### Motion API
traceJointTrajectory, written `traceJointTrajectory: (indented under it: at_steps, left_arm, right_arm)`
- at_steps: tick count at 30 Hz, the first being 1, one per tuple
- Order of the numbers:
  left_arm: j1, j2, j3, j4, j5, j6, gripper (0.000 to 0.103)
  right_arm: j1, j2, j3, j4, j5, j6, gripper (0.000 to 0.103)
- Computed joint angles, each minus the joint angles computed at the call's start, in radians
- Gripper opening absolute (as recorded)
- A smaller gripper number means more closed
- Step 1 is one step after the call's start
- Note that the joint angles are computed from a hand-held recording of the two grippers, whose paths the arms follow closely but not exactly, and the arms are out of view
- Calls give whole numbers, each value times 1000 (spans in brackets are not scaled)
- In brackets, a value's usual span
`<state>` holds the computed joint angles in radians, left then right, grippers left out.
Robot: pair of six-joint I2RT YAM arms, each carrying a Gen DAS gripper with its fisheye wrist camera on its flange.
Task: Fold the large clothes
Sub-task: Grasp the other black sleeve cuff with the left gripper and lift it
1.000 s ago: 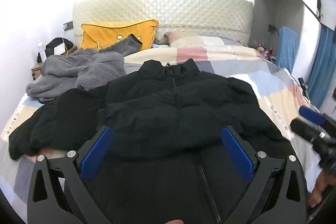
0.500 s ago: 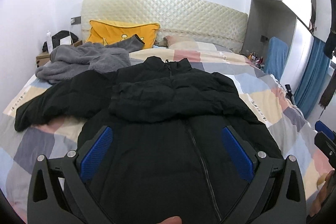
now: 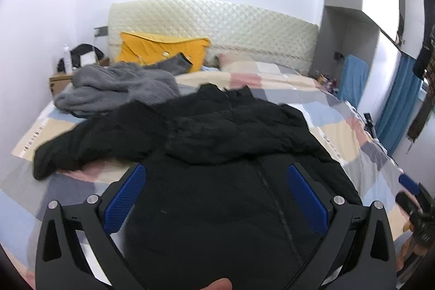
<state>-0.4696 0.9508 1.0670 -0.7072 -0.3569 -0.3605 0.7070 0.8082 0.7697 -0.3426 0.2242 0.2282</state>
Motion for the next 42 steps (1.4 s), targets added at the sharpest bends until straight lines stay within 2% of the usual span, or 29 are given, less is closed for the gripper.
traceJointTrajectory:
  at_steps: [5, 9, 13, 14, 15, 17, 20, 25, 30, 37, 42]
  left_arm:
    - [282, -2, 134, -83, 155, 126, 103]
    - [612, 37, 255, -123, 332, 240, 103]
    - [889, 117, 332, -138, 526, 295, 103]
    - [929, 124, 332, -128, 540, 302, 103]
    - [965, 131, 328, -111, 549, 304, 103]
    - [1019, 134, 298, -58, 535, 324, 103]
    - [1100, 162, 260, -11, 623, 334, 103]
    - [1155, 222, 178, 73, 679, 370, 103]
    - [1231, 341, 115, 154, 783, 357, 103]
    - [1332, 655, 115, 268, 933, 265, 102]
    - [1397, 866, 82, 481, 1022, 95, 102]
  right_arm:
    - [47, 10, -3, 0, 59, -14, 80]
    - [41, 2, -14, 7, 74, 1, 83]
    - [20, -18, -24, 14, 76, 21, 86]
    - [17, -22, -27, 17, 78, 26, 88]
    - [16, -21, -28, 18, 83, 30, 94]
    - [12, -4, -22, 12, 87, 35, 103]
    - [17, 21, -15, 9, 108, 35, 103]
    - [20, 70, 6, 3, 137, 36, 103]
    - [0, 121, 31, -5, 147, 58, 103]
    - [33, 254, 94, -19, 190, 80, 103]
    - [57, 390, 166, -42, 197, 122, 103]
